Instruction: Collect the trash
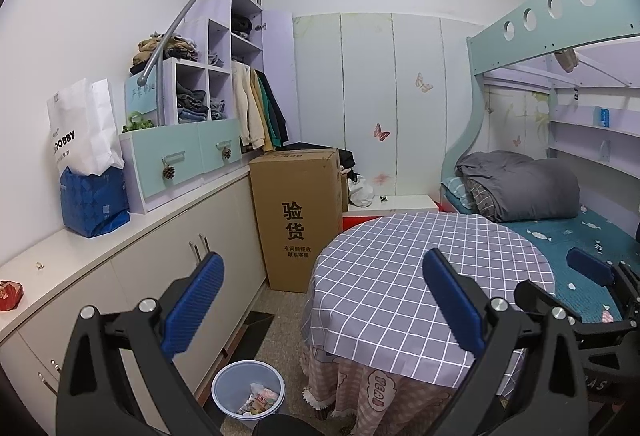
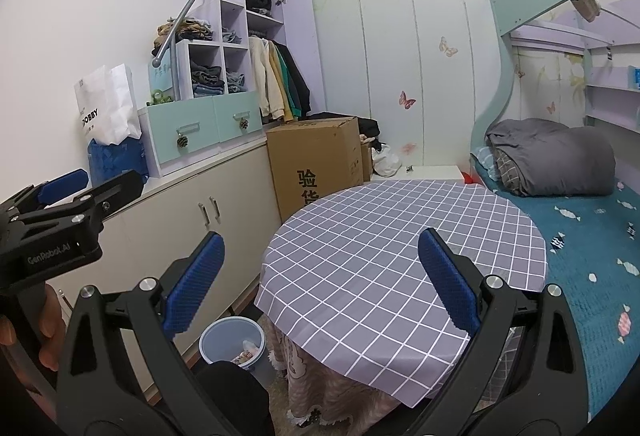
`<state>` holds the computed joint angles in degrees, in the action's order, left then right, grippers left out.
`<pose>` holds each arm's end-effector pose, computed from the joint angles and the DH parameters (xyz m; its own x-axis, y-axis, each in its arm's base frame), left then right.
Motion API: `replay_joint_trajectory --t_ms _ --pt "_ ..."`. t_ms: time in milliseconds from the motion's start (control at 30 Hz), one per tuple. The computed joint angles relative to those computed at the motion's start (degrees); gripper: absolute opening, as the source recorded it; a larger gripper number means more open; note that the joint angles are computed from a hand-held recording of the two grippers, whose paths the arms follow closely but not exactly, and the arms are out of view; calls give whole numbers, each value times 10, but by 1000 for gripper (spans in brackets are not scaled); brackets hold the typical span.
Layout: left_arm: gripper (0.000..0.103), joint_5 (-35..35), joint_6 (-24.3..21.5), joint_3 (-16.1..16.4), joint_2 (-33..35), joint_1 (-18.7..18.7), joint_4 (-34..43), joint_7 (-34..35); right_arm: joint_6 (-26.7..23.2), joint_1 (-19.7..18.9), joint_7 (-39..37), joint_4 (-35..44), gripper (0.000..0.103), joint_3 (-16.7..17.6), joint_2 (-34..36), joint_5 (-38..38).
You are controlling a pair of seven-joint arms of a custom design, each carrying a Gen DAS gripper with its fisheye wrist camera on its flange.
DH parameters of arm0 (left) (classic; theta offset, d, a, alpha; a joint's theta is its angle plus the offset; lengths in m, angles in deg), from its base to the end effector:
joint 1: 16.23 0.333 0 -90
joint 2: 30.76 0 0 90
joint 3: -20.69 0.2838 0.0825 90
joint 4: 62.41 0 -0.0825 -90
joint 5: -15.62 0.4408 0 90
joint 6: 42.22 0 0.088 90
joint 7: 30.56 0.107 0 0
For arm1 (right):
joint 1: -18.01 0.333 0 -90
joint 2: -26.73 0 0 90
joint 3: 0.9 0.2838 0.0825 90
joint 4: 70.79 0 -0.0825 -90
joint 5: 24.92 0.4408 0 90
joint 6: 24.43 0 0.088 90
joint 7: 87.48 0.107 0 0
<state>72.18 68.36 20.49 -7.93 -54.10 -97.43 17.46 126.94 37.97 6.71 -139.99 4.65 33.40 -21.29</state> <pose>0.5380 -0.3468 0.8984 0.2496 -0.9649 -0.0815 -0.2634 0.0133 -0.9646 0.5878 0.2718 0.8516 0.4231 -0.8947 -0.1430 -0.2862 0.0177 -0.9580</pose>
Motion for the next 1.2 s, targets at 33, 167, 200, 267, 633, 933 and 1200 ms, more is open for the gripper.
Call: replay_joint_trajectory --t_ms 33,167,200,267,633,933,1200 --pt "98 -1 0 0 0 0 0 0 0 0 -2 0 95 0 0 2" --pt "98 1 1 -1 -7 2 -11 -3 -3 -1 -7 -1 95 1 0 7" --pt "98 2 2 -2 -10 3 -15 -4 -3 -1 -8 -4 95 1 -2 8" --pt "98 6 4 -7 -20 5 -32 -10 -5 -2 -10 -1 95 1 0 11" --pt "98 11 -1 -18 -18 11 -29 -9 -8 -2 -14 -3 95 2 0 17" --pt "98 12 0 -19 -26 13 -41 -12 -9 -2 -16 -3 95 2 0 21" --pt "98 14 -1 -23 -25 15 -39 -11 -15 -2 -23 9 95 3 9 28"
